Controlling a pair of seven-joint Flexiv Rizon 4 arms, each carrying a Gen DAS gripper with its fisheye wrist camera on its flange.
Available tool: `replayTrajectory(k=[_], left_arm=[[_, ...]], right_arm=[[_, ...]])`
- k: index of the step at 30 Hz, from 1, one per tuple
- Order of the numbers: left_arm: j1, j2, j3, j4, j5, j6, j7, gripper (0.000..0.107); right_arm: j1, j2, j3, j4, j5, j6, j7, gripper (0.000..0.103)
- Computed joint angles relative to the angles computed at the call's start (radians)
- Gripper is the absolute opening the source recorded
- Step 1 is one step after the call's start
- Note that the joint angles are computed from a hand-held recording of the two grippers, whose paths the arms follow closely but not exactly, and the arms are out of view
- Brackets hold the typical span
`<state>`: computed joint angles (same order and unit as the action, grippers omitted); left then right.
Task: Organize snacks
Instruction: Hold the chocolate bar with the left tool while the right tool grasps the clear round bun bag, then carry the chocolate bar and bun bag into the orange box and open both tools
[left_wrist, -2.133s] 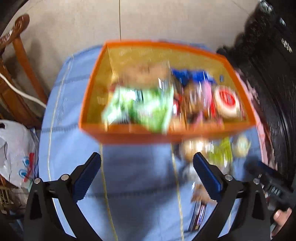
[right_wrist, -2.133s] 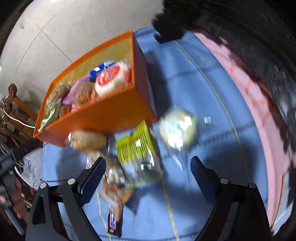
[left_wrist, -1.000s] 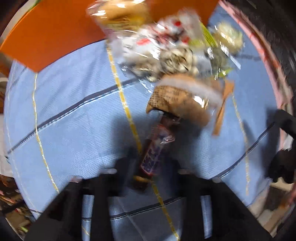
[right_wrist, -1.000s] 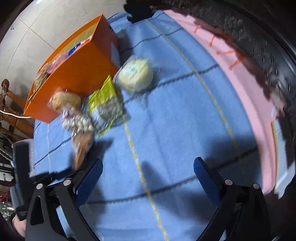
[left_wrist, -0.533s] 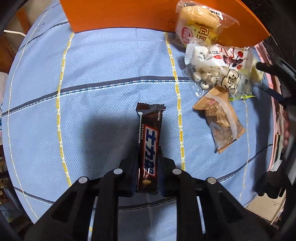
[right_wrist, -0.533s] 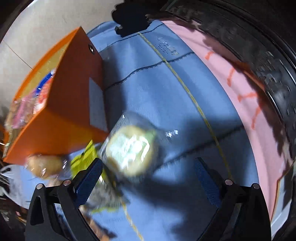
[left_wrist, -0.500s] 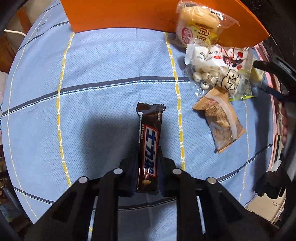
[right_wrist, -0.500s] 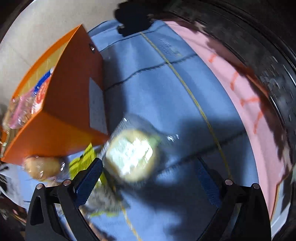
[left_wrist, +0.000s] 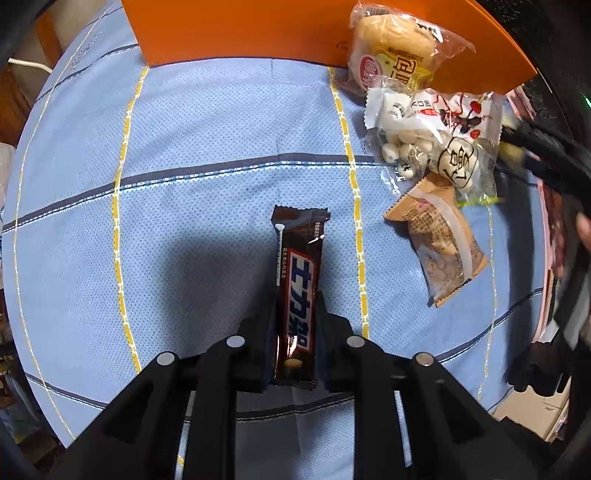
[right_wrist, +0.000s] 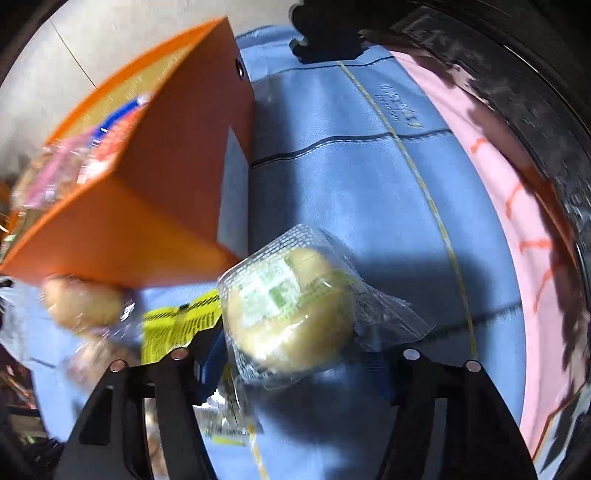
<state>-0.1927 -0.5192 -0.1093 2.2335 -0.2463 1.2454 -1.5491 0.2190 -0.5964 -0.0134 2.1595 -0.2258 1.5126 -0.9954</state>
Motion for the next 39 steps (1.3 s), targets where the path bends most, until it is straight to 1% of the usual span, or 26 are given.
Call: replayTrajectory(k=[1,3,5,6,7,8,10,12,14,15,17,19,22,23,25,27,29,30,31,33,34,35,36,37,39], left_arm=[[0.015,0.001,-0.013,0.008,-0.010,0.007,0.014,0.017],[0.012,0.005,-0.019,0.011,-0.014,0.011,0.014,0.017],[0.033,0.016,-0.038,0.028,-0.032,0.016,0.036,0.017],[0.046,0.020,-0.052,0.039,-0.046,0.025,0.052,0.017],[0.073,0.034,-0.082,0.061,-0.070,0.048,0.084,0.017],[0.092,0.047,-0.103,0.079,-0.089,0.067,0.112,0.017],[0.128,0.075,-0.138,0.114,-0.129,0.097,0.159,0.017],[0.170,0.097,-0.181,0.145,-0.183,0.118,0.209,0.017],[0.180,0.121,-0.187,0.161,-0.212,0.123,0.236,0.017],[0.193,0.136,-0.202,0.172,-0.236,0.131,0.260,0.017],[0.198,0.169,-0.210,0.176,-0.277,0.119,0.292,0.017],[0.173,0.194,-0.190,0.161,-0.295,0.110,0.306,0.017],[0.168,0.245,-0.204,0.152,-0.375,0.121,0.383,0.017],[0.172,0.264,-0.216,0.142,-0.415,0.128,0.420,0.017],[0.157,0.276,-0.201,0.108,-0.439,0.134,0.446,0.017],[0.128,0.264,-0.166,0.055,-0.430,0.131,0.430,0.017],[0.101,0.236,-0.125,-0.020,-0.409,0.116,0.406,0.017],[0.079,0.211,-0.083,-0.078,-0.355,0.097,0.364,0.017],[0.064,0.191,-0.057,-0.117,-0.317,0.086,0.334,0.017],[0.041,0.147,-0.012,-0.203,-0.239,0.054,0.269,0.017],[0.032,0.119,0.009,-0.256,-0.200,0.036,0.237,0.017],[0.030,0.097,0.017,-0.296,-0.175,0.018,0.216,0.017],[0.027,0.074,0.029,-0.334,-0.150,-0.002,0.192,0.017],[0.022,0.046,0.044,-0.383,-0.121,-0.026,0.163,0.017],[0.028,-0.010,0.044,-0.472,-0.093,-0.063,0.138,0.018]], right_arm=[[-0.021,0.028,0.021,0.034,0.011,0.017,-0.010,0.063],[-0.046,0.067,0.053,0.078,0.034,0.032,-0.015,0.063],[-0.096,0.115,0.111,0.131,0.066,0.049,-0.034,0.062],[-0.131,0.139,0.154,0.156,0.085,0.057,-0.049,0.062],[-0.165,0.150,0.194,0.165,0.102,0.057,-0.064,0.062],[-0.186,0.166,0.227,0.183,0.120,0.061,-0.074,0.062],[-0.191,0.190,0.250,0.213,0.142,0.075,-0.081,0.063],[-0.220,0.210,0.299,0.226,0.166,0.075,-0.098,0.063],[-0.235,0.209,0.334,0.214,0.181,0.073,-0.117,0.063],[-0.249,0.213,0.359,0.211,0.191,0.070,-0.131,0.063],[-0.249,0.236,0.391,0.217,0.210,0.074,-0.145,0.063],[-0.262,0.245,0.424,0.205,0.229,0.077,-0.169,0.063],[-0.278,0.259,0.454,0.175,0.254,0.070,-0.200,0.063],[-0.271,0.266,0.450,0.162,0.257,0.066,-0.209,0.063],[-0.264,0.270,0.450,0.127,0.267,0.070,-0.234,0.063],[-0.261,0.261,0.453,0.075,0.277,0.079,-0.259,0.063],[-0.229,0.246,0.420,0.024,0.265,0.081,-0.265,0.063],[-0.223,0.235,0.413,0.000,0.263,0.082,-0.268,0.063],[-0.222,0.215,0.414,-0.038,0.257,0.077,-0.278,0.064],[-0.185,0.188,0.374,-0.093,0.234,0.061,-0.274,0.064],[-0.185,0.170,0.373,-0.121,0.230,0.053,-0.278,0.064],[-0.194,0.148,0.385,-0.154,0.231,0.041,-0.288,0.064],[-0.187,0.129,0.378,-0.184,0.228,0.030,-0.288,0.064],[-0.158,0.108,0.345,-0.216,0.213,0.022,-0.279,0.064],[-0.129,0.074,0.307,-0.259,0.191,0.015,-0.276,0.064]])
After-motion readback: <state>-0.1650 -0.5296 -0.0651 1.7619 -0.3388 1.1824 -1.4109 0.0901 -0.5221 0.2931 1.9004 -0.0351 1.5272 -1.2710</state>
